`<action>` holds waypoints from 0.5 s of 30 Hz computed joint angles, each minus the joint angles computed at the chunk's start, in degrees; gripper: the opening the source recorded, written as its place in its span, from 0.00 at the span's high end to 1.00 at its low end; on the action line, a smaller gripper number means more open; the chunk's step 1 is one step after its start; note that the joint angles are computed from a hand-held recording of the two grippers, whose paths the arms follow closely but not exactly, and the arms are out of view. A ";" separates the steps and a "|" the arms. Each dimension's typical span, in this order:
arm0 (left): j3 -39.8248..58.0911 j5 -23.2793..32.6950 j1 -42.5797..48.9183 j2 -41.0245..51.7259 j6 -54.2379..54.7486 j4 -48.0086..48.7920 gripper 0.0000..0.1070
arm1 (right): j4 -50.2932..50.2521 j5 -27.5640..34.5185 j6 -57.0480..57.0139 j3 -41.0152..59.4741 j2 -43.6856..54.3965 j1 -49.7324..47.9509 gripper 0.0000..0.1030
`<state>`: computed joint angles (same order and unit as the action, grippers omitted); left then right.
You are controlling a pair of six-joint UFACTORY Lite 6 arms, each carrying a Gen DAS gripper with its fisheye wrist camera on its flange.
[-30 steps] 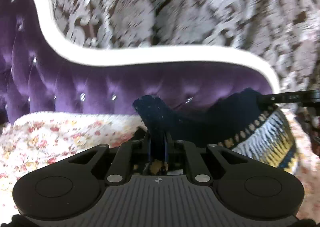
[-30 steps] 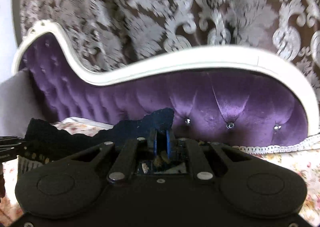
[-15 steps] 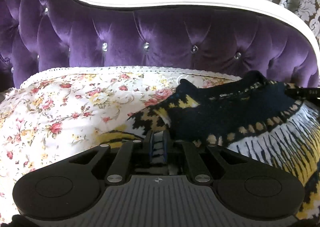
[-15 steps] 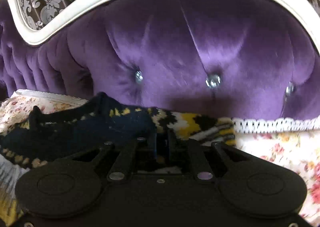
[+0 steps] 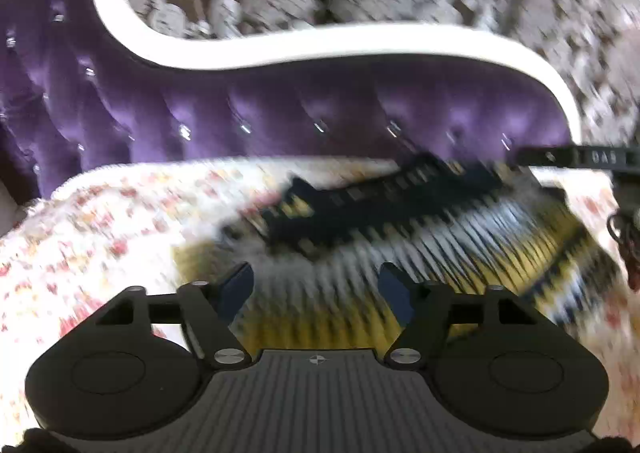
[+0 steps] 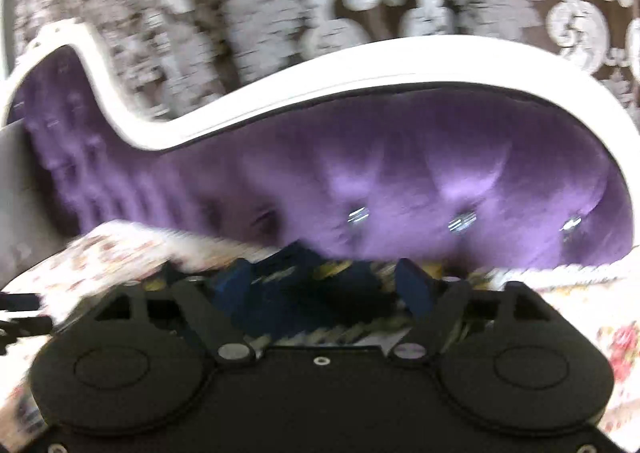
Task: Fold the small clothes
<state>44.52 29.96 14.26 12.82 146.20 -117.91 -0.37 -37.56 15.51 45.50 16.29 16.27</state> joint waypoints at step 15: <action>-10.64 2.23 10.08 1.36 16.02 -5.20 0.09 | 27.90 11.32 -29.47 -13.86 -6.77 12.28 0.06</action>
<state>33.88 32.19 24.34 14.18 162.22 -123.11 27.54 -26.24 -13.96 31.65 9.52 28.55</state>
